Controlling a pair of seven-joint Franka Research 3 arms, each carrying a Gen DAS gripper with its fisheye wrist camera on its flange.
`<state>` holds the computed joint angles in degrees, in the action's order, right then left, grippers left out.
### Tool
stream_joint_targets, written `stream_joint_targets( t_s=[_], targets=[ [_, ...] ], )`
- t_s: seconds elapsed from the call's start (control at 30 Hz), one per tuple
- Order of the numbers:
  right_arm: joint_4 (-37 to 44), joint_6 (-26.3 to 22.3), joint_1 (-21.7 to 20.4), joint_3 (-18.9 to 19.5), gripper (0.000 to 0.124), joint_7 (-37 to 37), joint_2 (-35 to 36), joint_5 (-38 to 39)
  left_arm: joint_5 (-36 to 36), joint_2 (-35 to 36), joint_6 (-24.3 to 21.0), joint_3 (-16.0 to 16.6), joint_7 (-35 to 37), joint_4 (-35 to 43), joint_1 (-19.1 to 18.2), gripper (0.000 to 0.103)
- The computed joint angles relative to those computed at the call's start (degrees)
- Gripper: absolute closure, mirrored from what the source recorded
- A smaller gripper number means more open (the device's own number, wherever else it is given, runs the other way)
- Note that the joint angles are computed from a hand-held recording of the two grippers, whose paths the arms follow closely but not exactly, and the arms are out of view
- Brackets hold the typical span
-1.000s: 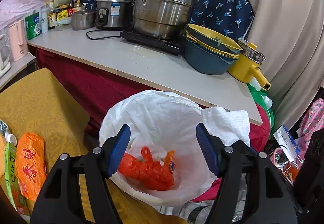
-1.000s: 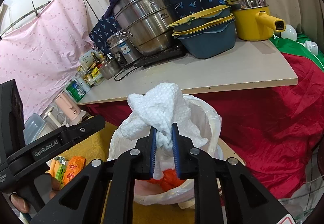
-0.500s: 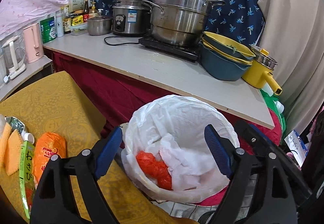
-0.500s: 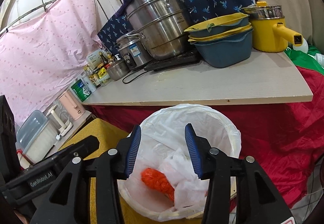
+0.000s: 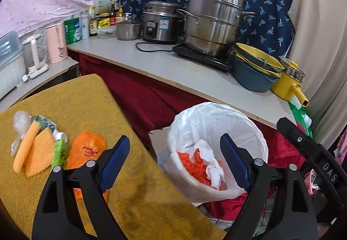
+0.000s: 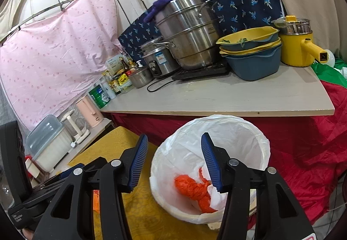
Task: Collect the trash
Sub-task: 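Open both grippers to drop the tissues into the bin, then move both open grippers back to the green box and orange bag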
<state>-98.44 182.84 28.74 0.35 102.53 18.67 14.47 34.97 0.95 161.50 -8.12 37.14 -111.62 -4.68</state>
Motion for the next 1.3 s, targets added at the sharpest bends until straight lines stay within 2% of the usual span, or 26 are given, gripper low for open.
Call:
stream_joint_targets(
  t_s=[0.13,0.37,0.6,0.8,1.03,1.1,1.2,1.3],
  targets=[
    [-1.3,0.34,2.41,-1.19,0.069,0.6,-1.52,-1.04,1.4,-4.94,-0.06,0.41,-2.12,-5.24,1.32,0.021],
    [-1.7,-1.12,3.29,1.6,0.069,-0.48,-2.55,-1.94,1.61,-13.96,-0.98,-0.08,-4.51,-14.69,5.44,0.019],
    [-0.82,-3.43,3.68,4.73,0.069,-1.67,-1.78,-1.98,-4.6,-21.06,-1.02,1.27,-1.83,-23.13,7.75,0.016],
    [-0.1,-5.19,5.42,5.08,0.067,-1.02,-0.59,-2.52,-9.2,-22.05,-0.67,1.93,0.36,-26.65,8.72,0.016],
    [2.36,-8.18,7.22,4.27,0.067,1.14,2.16,-4.19,-11.46,-18.23,-0.53,1.79,1.38,-26.95,9.8,0.018],
    [3.57,-9.32,7.69,3.95,0.067,1.84,3.28,-4.88,-12.04,-16.88,-0.83,2.04,2.23,-26.48,9.61,0.024],
    [6.25,-11.37,7.85,3.9,0.067,2.42,5.42,-5.65,-16.65,-14.7,-0.91,3.95,6.81,-25.67,7.7,0.035],
    [9.87,-14.04,8.08,3.99,0.067,2.8,8.13,-6.36,-21.24,-13.35,-0.26,5.29,11.28,-25.28,6.48,0.055]
  ],
)
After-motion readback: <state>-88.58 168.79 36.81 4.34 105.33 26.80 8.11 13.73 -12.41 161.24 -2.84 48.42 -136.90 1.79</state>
